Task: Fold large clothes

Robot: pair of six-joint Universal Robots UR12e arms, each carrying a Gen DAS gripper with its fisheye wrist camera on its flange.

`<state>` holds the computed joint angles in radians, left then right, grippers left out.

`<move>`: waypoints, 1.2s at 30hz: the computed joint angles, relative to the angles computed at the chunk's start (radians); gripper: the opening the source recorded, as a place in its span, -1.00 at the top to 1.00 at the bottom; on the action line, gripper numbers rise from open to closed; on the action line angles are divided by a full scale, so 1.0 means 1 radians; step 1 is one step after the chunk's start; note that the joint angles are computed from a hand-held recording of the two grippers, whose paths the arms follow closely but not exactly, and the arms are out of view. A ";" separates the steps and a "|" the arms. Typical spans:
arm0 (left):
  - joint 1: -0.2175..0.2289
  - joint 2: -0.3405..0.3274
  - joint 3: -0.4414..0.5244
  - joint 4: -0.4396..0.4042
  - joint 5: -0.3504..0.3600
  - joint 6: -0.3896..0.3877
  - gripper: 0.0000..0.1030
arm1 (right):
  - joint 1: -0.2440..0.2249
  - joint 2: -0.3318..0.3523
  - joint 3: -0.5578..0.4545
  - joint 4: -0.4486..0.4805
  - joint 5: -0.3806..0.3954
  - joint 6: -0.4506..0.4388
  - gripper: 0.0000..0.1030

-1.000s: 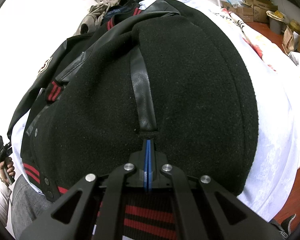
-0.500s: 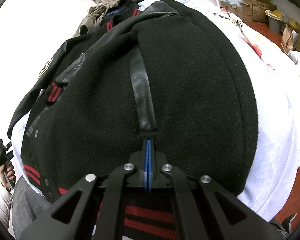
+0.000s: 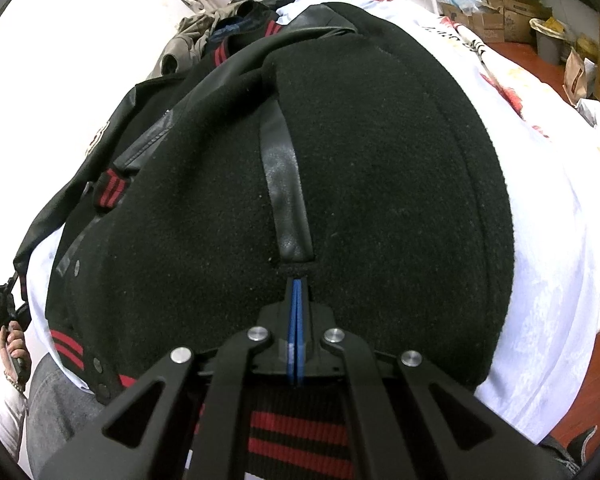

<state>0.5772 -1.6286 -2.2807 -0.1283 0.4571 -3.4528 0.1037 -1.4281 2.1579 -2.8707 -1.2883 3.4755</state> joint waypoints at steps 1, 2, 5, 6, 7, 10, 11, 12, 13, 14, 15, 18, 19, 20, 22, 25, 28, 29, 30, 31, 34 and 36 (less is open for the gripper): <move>0.003 -0.007 -0.004 0.033 -0.002 -0.042 -0.11 | 0.000 0.000 0.001 -0.001 0.001 -0.002 1.00; 0.007 -0.018 -0.008 0.077 -0.011 -0.100 -0.17 | -0.001 -0.001 0.001 -0.001 0.003 -0.003 1.00; 0.007 -0.062 -0.007 0.234 -0.033 -0.295 -0.33 | -0.004 -0.004 0.008 -0.014 0.013 0.000 1.00; 0.000 -0.063 -0.003 0.237 -0.017 -0.317 -0.33 | -0.005 -0.004 0.010 -0.018 0.015 0.000 1.00; -0.005 -0.056 -0.003 0.204 -0.002 -0.303 -0.33 | -0.006 -0.005 0.012 -0.022 0.018 -0.002 1.00; -0.034 -0.031 0.016 0.082 0.071 -0.242 -0.20 | -0.010 -0.008 0.018 -0.026 0.030 -0.010 1.00; -0.038 -0.027 0.020 0.062 0.087 -0.229 -0.14 | -0.011 -0.009 0.019 -0.026 0.034 -0.012 1.00; -0.045 -0.014 0.024 0.035 0.119 -0.209 0.08 | -0.013 -0.011 0.021 -0.026 0.039 -0.014 1.00; -0.049 -0.001 0.025 0.010 0.146 -0.188 0.33 | -0.015 -0.012 0.022 -0.027 0.043 -0.016 1.00; -0.056 0.014 0.029 -0.027 0.189 -0.159 0.53 | -0.014 -0.011 0.021 -0.027 0.044 -0.014 1.00; -0.059 0.027 0.030 -0.040 0.209 -0.150 0.61 | -0.014 -0.011 0.021 -0.027 0.046 -0.013 1.00; -0.062 0.060 0.034 -0.048 0.246 -0.128 0.79 | -0.011 -0.012 0.017 -0.022 0.038 -0.020 1.00; -0.060 0.075 0.036 -0.031 0.249 -0.133 0.79 | -0.009 -0.013 0.016 -0.020 0.032 -0.028 1.00; -0.059 0.090 0.040 -0.026 0.252 -0.130 0.80 | -0.006 -0.015 0.014 -0.020 0.022 -0.037 1.00; -0.065 0.120 0.062 -0.028 0.247 -0.108 0.81 | -0.001 -0.018 0.014 -0.025 0.011 -0.054 0.99; -0.094 0.144 0.113 -0.076 0.237 -0.050 0.82 | -0.007 -0.021 0.018 -0.037 0.026 -0.059 0.98; -0.153 0.149 0.182 -0.095 0.229 -0.012 0.82 | -0.027 -0.025 0.031 -0.090 0.074 -0.040 0.97; -0.173 0.146 0.203 -0.096 0.232 -0.009 0.82 | -0.033 -0.026 0.035 -0.108 0.089 -0.036 0.96; -0.190 0.143 0.220 -0.099 0.231 -0.006 0.82 | -0.039 -0.026 0.039 -0.129 0.107 -0.030 0.90; -0.225 0.139 0.246 -0.108 0.236 0.003 0.82 | -0.047 -0.027 0.044 -0.154 0.131 -0.019 0.88; -0.316 0.105 0.323 -0.142 0.263 0.033 0.82 | -0.069 -0.023 0.052 -0.199 0.203 0.009 0.84; -0.392 0.061 0.389 -0.172 0.291 0.061 0.82 | -0.081 -0.016 0.052 -0.229 0.242 0.029 0.83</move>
